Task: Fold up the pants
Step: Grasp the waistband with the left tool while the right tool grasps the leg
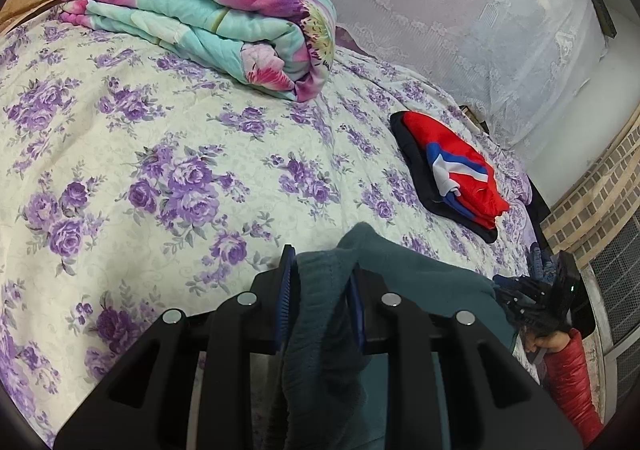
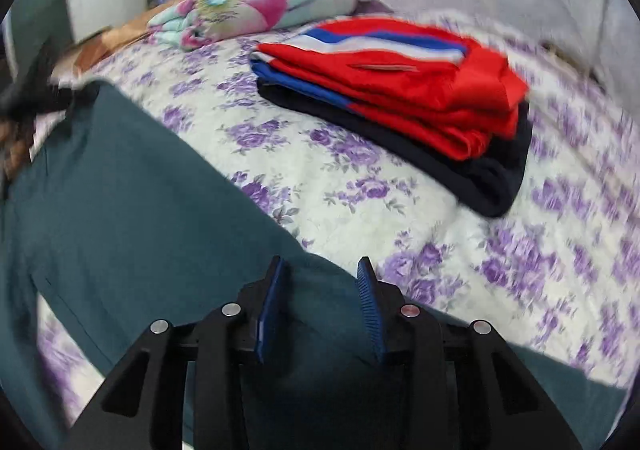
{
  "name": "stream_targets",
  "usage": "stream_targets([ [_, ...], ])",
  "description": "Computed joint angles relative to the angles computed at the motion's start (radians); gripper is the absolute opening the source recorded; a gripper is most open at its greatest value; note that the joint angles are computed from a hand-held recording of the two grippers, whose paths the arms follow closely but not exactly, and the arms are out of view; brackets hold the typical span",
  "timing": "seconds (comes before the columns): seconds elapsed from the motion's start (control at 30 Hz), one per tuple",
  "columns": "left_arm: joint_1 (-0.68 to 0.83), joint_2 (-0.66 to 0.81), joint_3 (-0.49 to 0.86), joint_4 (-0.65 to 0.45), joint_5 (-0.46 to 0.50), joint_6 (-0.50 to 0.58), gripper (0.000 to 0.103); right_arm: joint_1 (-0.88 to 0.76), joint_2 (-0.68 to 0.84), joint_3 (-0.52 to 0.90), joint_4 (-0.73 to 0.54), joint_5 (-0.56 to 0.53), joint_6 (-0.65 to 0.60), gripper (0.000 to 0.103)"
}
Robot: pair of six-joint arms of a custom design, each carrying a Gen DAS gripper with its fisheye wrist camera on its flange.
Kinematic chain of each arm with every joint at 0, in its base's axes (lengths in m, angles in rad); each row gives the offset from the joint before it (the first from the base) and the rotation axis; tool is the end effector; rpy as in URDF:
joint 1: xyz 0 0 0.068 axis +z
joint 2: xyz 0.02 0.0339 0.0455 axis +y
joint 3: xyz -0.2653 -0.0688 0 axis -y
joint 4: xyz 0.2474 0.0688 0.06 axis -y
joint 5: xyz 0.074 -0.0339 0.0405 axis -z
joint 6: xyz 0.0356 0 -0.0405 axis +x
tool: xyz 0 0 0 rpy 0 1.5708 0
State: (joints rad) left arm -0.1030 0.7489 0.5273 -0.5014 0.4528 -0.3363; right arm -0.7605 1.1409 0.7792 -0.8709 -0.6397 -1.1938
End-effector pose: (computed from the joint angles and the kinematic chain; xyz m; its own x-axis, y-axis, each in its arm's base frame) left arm 0.1573 -0.0319 0.2281 -0.7595 -0.2198 -0.6123 0.1781 0.8350 -0.5207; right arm 0.1567 -0.1198 0.2265 -0.6323 -0.4280 -0.6457 -0.4847 0.8688 -0.1012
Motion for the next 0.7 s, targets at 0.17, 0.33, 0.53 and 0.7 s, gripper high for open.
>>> stream_targets([
  [0.17, 0.021, 0.018, -0.001, 0.006, 0.022, -0.001, 0.023, 0.022, -0.016, -0.003, 0.006, 0.026, -0.019, 0.040],
  [0.33, 0.028, 0.021, 0.000, 0.008, 0.029, 0.002, 0.023, 0.063, -0.038, -0.028, 0.040, 0.063, 0.029, 0.037],
  [0.53, 0.020, -0.026, -0.008, 0.017, 0.021, 0.012, 0.021, 0.067, -0.155, -0.042, 0.003, 0.107, 0.098, 0.005],
  [0.7, 0.020, -0.112, -0.019, 0.002, 0.020, 0.007, 0.021, -0.151, -0.260, 0.036, -0.238, -0.040, -0.058, 0.004],
])
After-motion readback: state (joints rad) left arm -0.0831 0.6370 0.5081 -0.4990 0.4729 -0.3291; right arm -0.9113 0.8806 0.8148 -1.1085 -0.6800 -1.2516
